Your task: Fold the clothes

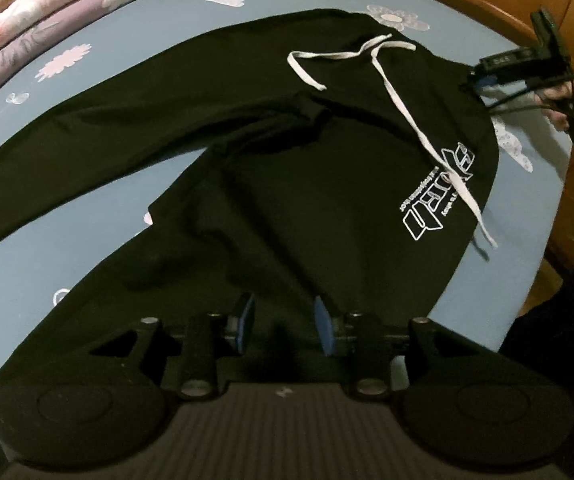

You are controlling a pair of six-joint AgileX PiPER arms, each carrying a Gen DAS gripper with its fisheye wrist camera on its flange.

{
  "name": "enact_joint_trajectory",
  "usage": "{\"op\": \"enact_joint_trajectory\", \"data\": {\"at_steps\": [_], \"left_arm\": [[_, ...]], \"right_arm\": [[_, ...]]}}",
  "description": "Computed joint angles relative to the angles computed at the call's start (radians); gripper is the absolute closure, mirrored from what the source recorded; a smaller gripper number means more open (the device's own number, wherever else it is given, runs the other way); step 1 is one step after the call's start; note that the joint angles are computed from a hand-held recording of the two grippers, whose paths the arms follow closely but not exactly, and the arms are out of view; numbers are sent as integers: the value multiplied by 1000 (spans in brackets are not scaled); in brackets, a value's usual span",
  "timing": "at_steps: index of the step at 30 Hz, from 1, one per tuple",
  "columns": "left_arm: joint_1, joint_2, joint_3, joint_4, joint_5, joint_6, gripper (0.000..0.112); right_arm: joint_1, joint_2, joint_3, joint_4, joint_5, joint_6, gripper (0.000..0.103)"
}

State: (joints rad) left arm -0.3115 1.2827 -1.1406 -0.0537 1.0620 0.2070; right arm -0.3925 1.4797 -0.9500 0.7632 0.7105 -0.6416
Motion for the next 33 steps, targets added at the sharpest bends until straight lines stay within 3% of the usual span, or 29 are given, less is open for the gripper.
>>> {"op": "enact_joint_trajectory", "data": {"at_steps": [3, 7, 8, 11, 13, 15, 16, 19, 23, 26, 33], "left_arm": [[-31, 6, 1, 39, -2, -45, 78], [-36, 7, -1, 63, -6, -79, 78], [-34, 6, -2, 66, -5, -85, 78], [-25, 1, -1, 68, -6, -94, 78], [-17, -5, 4, 67, -11, -100, 77], [-12, -9, 15, 60, -35, -111, 77], [-15, -4, 20, 58, -53, -125, 77], [-34, 26, 28, 61, -113, -187, 77], [-136, 89, 19, 168, -150, -373, 77], [-207, 106, 13, 236, -155, -492, 77], [-295, 163, -62, 364, -78, -678, 69]], "right_arm": [[59, 2, -30, -107, -60, 73, 76], [56, 17, -79, -231, -96, 188, 85], [46, 24, -89, -239, -99, 198, 85], [-13, 50, -136, -172, -4, 146, 82], [-28, 19, -152, -182, 16, 133, 75], [-56, -4, -183, -164, 48, 112, 57], [-68, -8, -203, -144, 60, 96, 53], [-70, 43, -325, -96, 124, 53, 52], [21, 197, -536, -52, 202, 8, 52], [130, 352, -732, -102, 232, 41, 52], [320, 819, -1392, -358, 448, 345, 52]]}}
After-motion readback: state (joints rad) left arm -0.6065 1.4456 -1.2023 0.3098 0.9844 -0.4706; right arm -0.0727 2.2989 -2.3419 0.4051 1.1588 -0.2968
